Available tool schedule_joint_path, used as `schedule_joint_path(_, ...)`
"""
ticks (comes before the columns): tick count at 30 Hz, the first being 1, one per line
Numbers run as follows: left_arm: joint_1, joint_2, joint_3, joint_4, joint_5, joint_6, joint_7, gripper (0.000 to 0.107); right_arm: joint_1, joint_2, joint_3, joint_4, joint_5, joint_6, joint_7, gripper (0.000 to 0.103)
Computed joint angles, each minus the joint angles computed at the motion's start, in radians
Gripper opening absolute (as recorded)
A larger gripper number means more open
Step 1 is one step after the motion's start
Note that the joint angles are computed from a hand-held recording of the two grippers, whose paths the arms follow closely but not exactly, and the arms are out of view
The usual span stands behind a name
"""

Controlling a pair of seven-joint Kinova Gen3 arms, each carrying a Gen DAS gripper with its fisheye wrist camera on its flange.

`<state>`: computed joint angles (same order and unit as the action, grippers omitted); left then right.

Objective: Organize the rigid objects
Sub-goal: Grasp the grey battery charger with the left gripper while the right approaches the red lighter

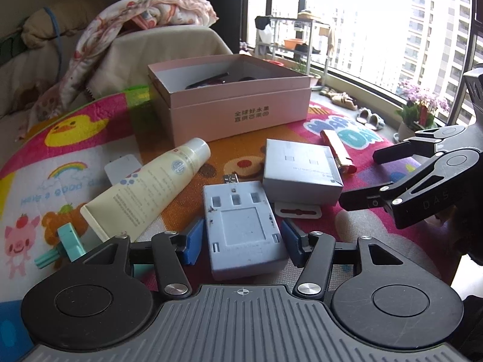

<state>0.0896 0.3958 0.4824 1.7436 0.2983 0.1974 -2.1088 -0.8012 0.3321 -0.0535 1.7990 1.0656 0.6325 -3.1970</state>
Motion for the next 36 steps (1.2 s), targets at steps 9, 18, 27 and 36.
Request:
schedule_joint_path(9, -0.036, 0.003, 0.044, 0.027, 0.002, -0.045, 0.002, 0.057, 0.002, -0.004, -0.014, -0.033, -0.031, 0.044, 0.106, 0.054)
schedule_joint_path(18, -0.055, 0.003, 0.067, 0.034, -0.016, -0.051, 0.023, 0.057, 0.028, 0.067, 0.024, -0.133, -0.054, 0.027, 0.178, 0.042)
schedule_joint_path(27, -0.047, 0.002, 0.061, 0.034, -0.034, -0.053, 0.041, 0.057, 0.065, 0.043, 0.050, -0.064, 0.023, -0.046, 0.284, 0.086)
schedule_joint_path(36, -0.040, 0.001, 0.052, 0.029, -0.046, -0.047, 0.056, 0.057, 0.219, 0.051, 0.038, -0.095, -0.224, -0.241, 0.527, 0.087)
